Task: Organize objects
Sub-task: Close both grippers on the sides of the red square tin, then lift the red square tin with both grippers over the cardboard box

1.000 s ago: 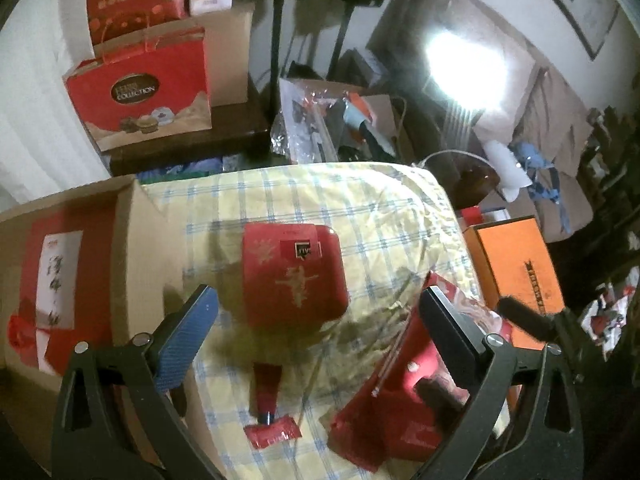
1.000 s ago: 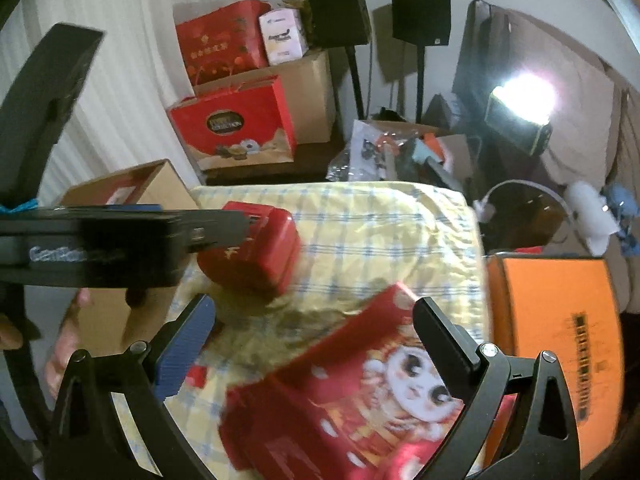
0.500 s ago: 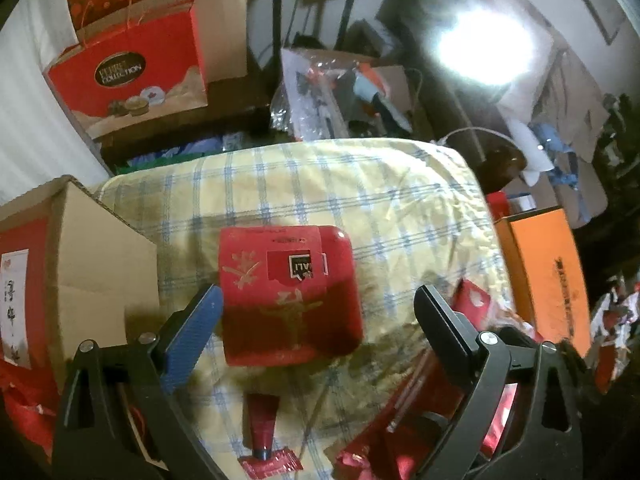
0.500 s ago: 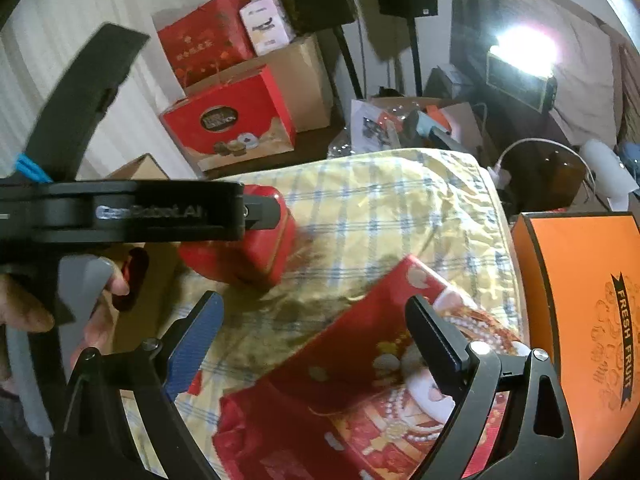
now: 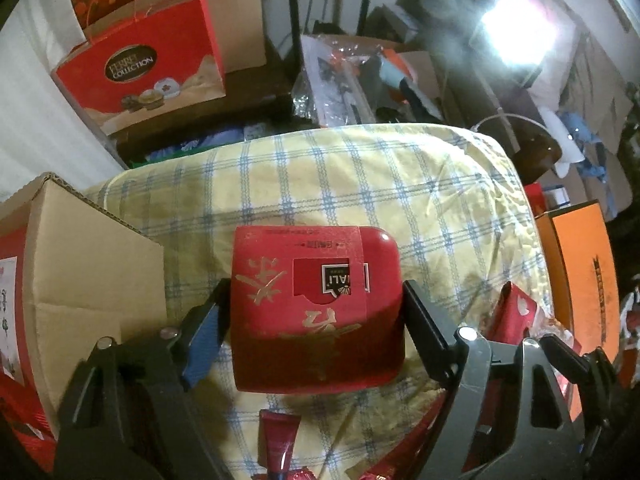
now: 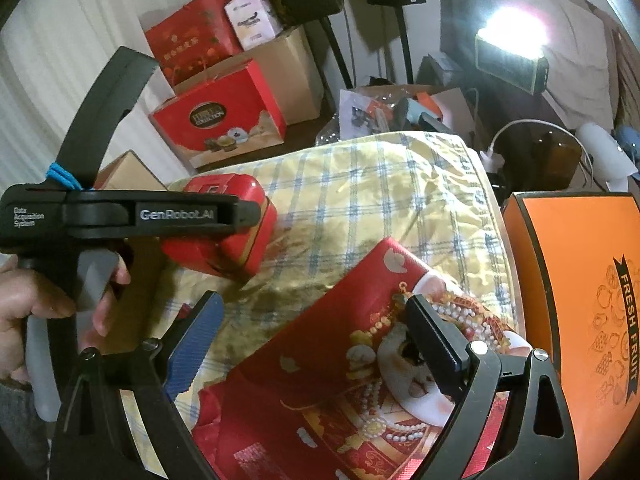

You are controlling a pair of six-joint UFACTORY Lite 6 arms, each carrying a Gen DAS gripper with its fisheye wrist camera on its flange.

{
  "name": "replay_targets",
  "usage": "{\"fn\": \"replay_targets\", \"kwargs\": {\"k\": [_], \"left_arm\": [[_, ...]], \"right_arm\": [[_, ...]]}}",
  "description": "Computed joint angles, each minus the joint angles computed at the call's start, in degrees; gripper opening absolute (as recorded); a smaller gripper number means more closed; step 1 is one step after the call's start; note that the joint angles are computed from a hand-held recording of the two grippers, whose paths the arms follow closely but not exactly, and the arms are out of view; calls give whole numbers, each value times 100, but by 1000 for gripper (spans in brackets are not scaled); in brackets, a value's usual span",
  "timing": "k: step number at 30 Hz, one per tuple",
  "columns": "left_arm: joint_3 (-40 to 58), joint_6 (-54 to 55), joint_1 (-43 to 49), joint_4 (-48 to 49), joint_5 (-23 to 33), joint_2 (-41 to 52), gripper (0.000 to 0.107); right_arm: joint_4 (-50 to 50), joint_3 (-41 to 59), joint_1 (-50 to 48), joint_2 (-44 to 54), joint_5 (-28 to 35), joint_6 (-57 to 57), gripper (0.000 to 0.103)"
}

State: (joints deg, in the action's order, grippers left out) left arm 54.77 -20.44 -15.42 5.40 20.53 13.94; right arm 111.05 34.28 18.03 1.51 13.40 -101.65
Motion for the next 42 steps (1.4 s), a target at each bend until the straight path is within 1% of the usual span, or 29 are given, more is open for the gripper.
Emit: {"fn": "replay_targets", "kwargs": {"k": [3,6,9,11,13,15,17,19,22,25,28,30,32,33,34,37,42], "left_arm": [[-107,-493,-128,473,-82,-62,80],[-145,-510,-214,484,-109,-83,79],[-155,422,-99,-574,-95,-117,79],[-133,1214,53,-1445,19,-140,79],[-123,1781,162,-2081,167,-184,79],[-138,1989,177,-2321,286,-241,79],[-218,2135,156,-2474,361,-381,79],[-311,2069,89,-2420,374,-540,79],[-468,2125,48,-2491,438,-831,79],[-599,2161,38,-2518,528,-1098,79],[-745,2325,65,-2621,662,-1397,79],[-871,2498,144,-2761,801,-1684,79],[-943,2487,193,-2704,884,-1894,79],[-987,2482,239,-2672,950,-2034,79],[-1037,2528,290,-2701,1009,-2147,79],[-1138,2664,503,-2742,1264,-2542,79],[-1217,2885,976,-2680,1849,-3395,79]], "right_arm": [[-74,-19,-7,-65,-12,76,94],[-78,-53,30,-153,-61,87,94],[129,-82,96,-174,-76,-127,94],[537,-112,243,-161,-121,-532,94],[1056,-101,449,-94,-169,-1018,94],[1409,-81,580,-11,-120,-1322,94],[1199,-5,588,140,87,-1025,94],[881,42,481,267,416,-630,94],[761,58,391,332,762,-410,94],[577,85,377,316,1006,-119,94],[606,95,461,245,1062,4,94],[464,66,414,209,1299,185,91],[177,65,381,154,1563,518,84],[74,76,433,98,1579,661,80],[-74,110,574,-18,1419,884,75],[-472,195,880,-291,1101,1414,74],[-1563,506,1484,-668,578,2788,74]]}}
